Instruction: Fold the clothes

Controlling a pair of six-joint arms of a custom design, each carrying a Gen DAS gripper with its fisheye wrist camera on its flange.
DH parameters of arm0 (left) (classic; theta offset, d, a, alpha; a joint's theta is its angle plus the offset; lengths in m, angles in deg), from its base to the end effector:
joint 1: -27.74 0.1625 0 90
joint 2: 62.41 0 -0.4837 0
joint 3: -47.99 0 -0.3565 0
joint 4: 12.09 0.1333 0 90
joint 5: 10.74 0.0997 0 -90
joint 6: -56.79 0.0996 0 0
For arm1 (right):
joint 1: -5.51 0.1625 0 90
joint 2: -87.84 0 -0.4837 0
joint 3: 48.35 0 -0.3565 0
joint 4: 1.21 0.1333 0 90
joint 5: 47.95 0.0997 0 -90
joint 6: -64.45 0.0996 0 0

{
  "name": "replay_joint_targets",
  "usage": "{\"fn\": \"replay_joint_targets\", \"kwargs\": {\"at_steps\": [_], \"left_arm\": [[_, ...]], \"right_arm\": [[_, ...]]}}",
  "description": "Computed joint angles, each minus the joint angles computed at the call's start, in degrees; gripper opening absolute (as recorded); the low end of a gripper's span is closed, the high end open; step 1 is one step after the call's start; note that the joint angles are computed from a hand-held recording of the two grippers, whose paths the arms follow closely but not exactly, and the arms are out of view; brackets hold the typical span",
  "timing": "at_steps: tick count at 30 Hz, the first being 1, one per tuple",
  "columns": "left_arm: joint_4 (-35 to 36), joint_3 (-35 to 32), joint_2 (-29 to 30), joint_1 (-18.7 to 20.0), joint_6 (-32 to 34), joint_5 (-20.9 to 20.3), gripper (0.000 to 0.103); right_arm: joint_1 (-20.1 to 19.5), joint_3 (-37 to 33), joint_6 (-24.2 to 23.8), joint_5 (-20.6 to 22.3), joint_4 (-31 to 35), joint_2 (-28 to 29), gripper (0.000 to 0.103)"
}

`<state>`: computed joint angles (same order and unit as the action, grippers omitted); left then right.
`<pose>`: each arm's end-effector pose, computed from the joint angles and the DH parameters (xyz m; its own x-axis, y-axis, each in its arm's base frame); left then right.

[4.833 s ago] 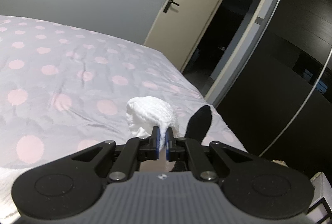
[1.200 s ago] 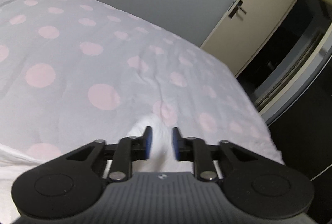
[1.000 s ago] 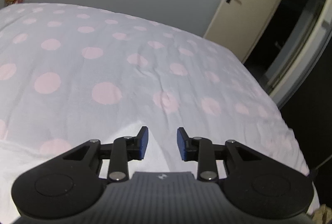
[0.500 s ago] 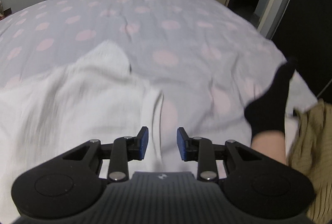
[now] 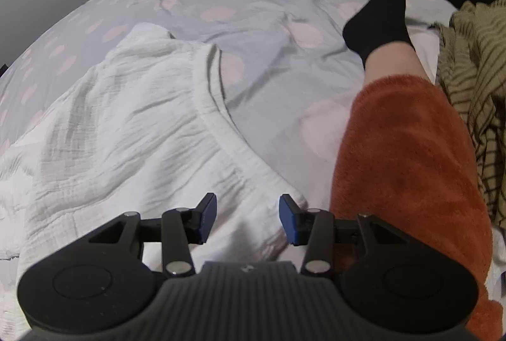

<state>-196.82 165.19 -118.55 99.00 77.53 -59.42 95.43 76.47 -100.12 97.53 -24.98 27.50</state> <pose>0.0065 -0.6004 0.2452 -0.6804 0.1806 -0.7102 0.5436 0.7744 -0.3239 0.0507 -0.3708 0.1487 -0.5452 0.7763 0.3163 0.1514 0.4623 -0.8737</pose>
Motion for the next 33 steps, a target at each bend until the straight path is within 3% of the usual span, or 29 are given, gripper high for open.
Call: {"fn": "replay_joint_targets", "kwargs": {"at_steps": [4,9,10,11,12,15,21,24,28,33], "left_arm": [[-6.48,1.35,-4.18,-2.71,3.9,2.59,0.003],[-9.65,-0.12,-7.73,-3.9,6.59,8.16,0.003],[-10.14,-0.68,-7.89,-3.81,7.53,9.53,0.003],[-10.51,-0.99,-8.01,-3.67,8.18,10.7,0.003],[-10.3,-1.29,-8.1,-3.4,8.29,11.71,0.002],[-7.76,-2.16,-8.21,-2.12,7.47,12.8,0.003],[-1.35,-1.67,-8.34,-0.9,4.93,14.12,0.003],[4.86,-1.29,-8.92,-1.22,3.59,14.45,0.003],[9.27,1.27,-9.59,-1.98,4.74,15.83,0.003],[13.87,2.03,-8.24,-1.83,6.64,20.62,0.008]], "right_arm": [[-2.26,-2.21,3.61,1.03,5.1,0.97,0.043],[-1.81,-4.63,3.46,3.5,9.84,3.64,0.041],[-1.96,-4.7,3.52,3.65,10.29,3.96,0.034],[-2.02,-4.59,4.5,4.03,10.66,4.17,0.014],[-2.45,-4.0,5.77,3.28,10.66,3.77,0.005],[-2.89,-0.54,6.55,1.12,6.28,0.56,0.003],[3.21,3.43,6.14,9.24,1.34,-6.7,0.002],[5.61,3.89,7.74,14.18,3.18,-10.32,0.002],[6.78,2.49,10.52,19.47,9.34,-9.96,0.002],[3.45,1.63,11.67,16.69,14.39,-8.31,0.002]]}}
